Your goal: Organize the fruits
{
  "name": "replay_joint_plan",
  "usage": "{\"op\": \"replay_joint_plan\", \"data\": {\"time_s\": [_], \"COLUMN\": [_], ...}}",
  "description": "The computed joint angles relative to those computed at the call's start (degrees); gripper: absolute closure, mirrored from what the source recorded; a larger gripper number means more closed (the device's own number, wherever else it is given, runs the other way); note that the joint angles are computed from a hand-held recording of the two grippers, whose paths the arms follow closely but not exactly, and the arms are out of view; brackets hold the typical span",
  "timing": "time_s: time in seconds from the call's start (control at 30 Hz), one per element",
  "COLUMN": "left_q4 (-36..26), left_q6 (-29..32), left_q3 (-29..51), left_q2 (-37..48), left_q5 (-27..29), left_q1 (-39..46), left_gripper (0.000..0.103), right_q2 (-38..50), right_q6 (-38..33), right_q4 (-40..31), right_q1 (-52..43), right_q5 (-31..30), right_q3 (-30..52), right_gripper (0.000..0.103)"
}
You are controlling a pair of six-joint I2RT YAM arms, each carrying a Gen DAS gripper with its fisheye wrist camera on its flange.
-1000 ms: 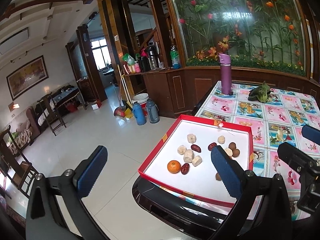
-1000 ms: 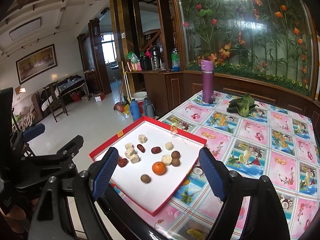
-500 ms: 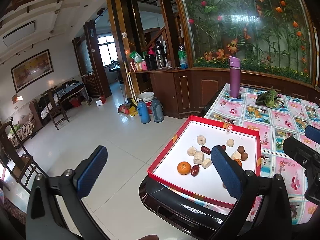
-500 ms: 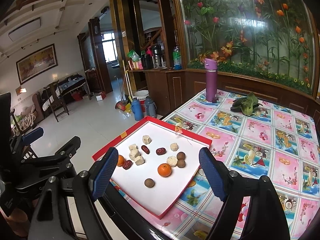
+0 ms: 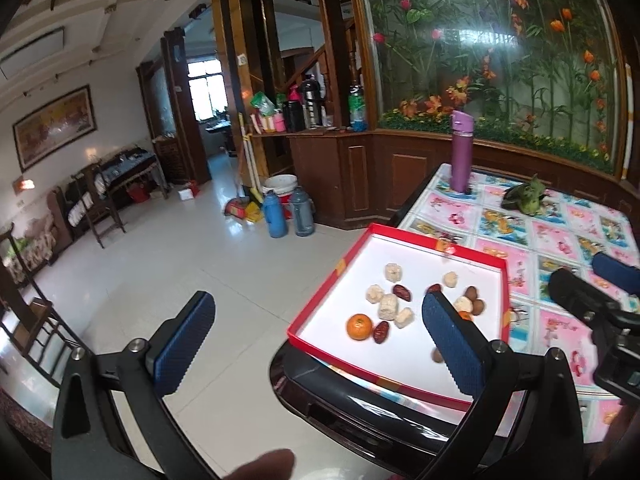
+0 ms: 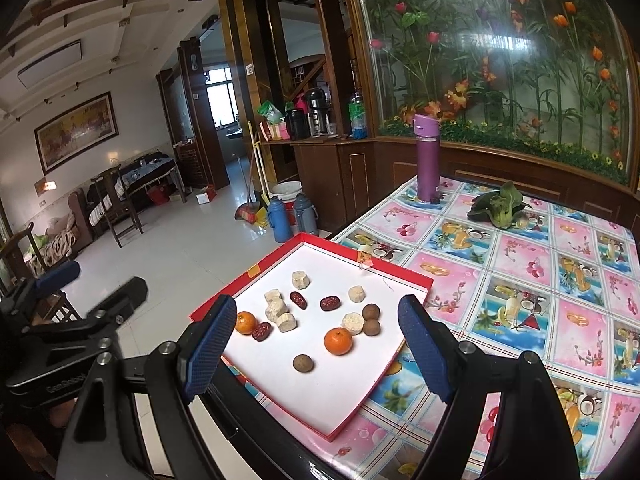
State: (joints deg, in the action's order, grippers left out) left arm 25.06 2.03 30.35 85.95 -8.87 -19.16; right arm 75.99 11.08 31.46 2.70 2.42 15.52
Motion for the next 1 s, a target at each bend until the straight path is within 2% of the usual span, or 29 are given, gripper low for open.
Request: {"op": "replay_joint_plan", "data": {"time_s": [0.17, 0.33, 0.57, 1.0], "left_q4": [2.39, -0.18, 2.94, 2.11], "left_q6": [1.63, 2.21, 3.06, 2.05], "left_q3": [-2.92, -2.30, -2.59, -0.66], "left_q2": [-3.44, -4.08, -2.22, 0.73], "left_q5": [-0.52, 3.57, 1.26, 3.46], "left_q1": [-0.27, 1.28, 0.85, 2.19], "left_gripper": [0.000, 0.000, 0.000, 0.000], "right_q2": [-0.16, 1.18, 3.42, 7.10], "right_q6": [-0.28, -0.68, -0.94, -0.69], "right_q4": [1.12, 2.19, 2.66, 3.41], "right_q1": [0.29, 0.77, 1.61, 1.96], "right_q5": [0.30, 0.57, 1.08, 1.42], "right_q3": [-0.53, -0.53, 0.28, 1.65], "right_gripper": [0.020, 0.020, 0.020, 0.020]}}
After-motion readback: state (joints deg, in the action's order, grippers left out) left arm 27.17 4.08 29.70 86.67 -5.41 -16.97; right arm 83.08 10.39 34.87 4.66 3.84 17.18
